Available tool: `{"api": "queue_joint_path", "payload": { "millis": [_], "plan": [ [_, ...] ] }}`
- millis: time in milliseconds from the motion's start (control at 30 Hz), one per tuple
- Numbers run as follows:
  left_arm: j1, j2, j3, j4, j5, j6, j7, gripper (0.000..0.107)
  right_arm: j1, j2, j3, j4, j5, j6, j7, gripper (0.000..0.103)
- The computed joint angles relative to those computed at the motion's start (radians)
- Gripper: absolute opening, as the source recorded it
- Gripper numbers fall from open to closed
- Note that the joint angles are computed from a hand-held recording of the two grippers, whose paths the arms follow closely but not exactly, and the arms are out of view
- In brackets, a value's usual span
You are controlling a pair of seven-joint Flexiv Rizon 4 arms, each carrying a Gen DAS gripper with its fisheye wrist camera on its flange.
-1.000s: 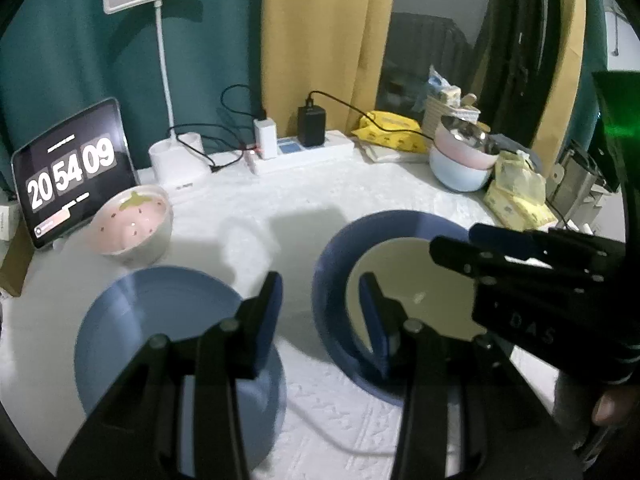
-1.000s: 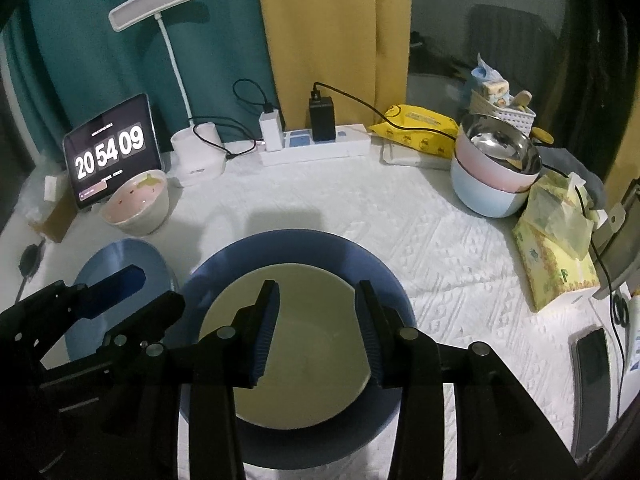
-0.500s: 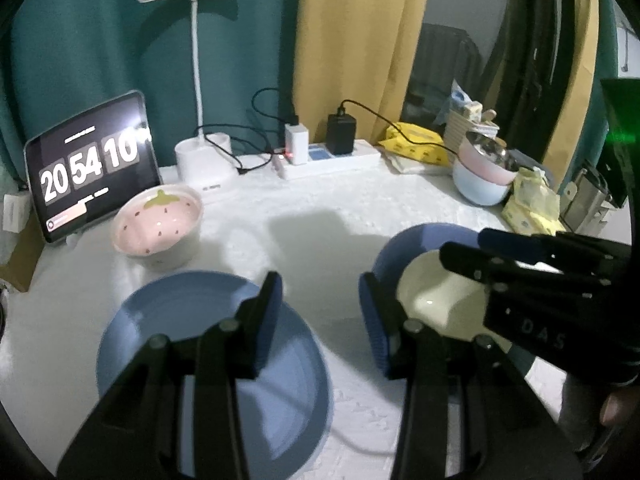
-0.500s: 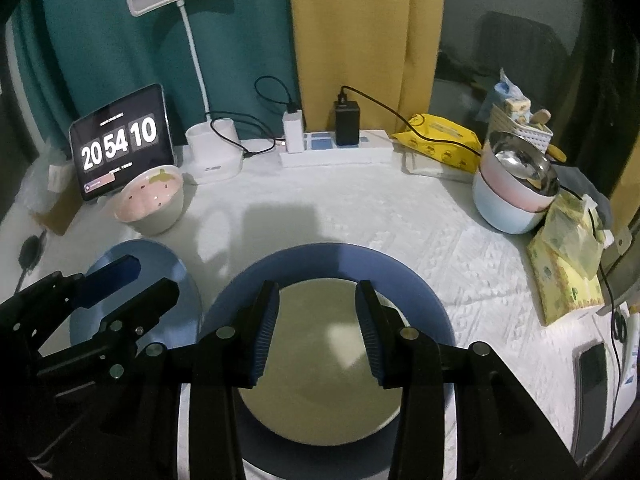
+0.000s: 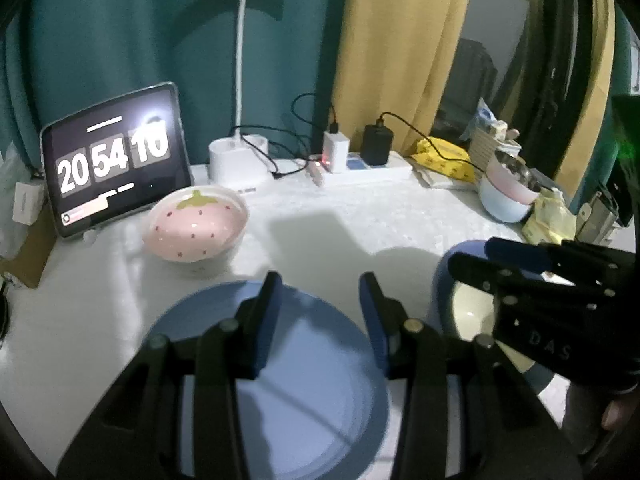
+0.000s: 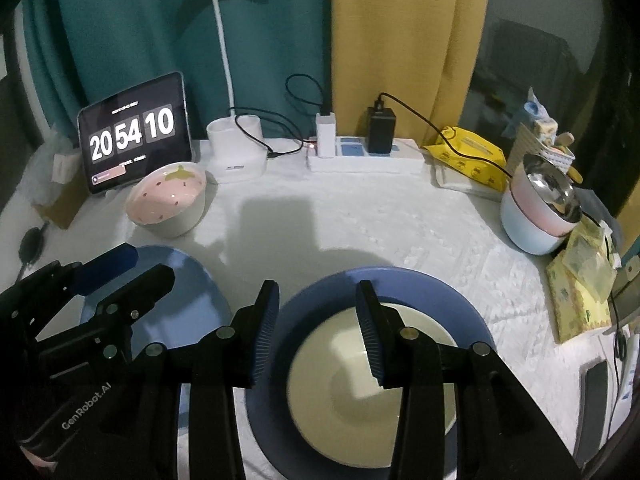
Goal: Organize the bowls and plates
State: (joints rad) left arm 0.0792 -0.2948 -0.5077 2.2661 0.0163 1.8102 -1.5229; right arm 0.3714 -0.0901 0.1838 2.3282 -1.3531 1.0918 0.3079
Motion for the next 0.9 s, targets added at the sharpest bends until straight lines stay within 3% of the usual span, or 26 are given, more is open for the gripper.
{"api": "queue_joint_path", "payload": {
  "millis": [367,733,900],
  "plan": [
    [0.143,-0.024,-0.089,-0.002,0.029,0.003,0.001,0.042,0.049,-0.074,-0.007,-0.087,0.055,-0.032,-0.072,0.042],
    [0.156,-0.029,-0.047,-0.028,0.01,-0.015,0.06,0.042,0.06,-0.141,-0.046,-0.164,0.009,0.039,-0.037,0.042],
    [0.21,-0.031,-0.086,-0.037,-0.005,-0.021,0.087,0.042,0.073,-0.173,-0.058,-0.208,0.026,0.042,-0.069,0.042]
  ]
}}
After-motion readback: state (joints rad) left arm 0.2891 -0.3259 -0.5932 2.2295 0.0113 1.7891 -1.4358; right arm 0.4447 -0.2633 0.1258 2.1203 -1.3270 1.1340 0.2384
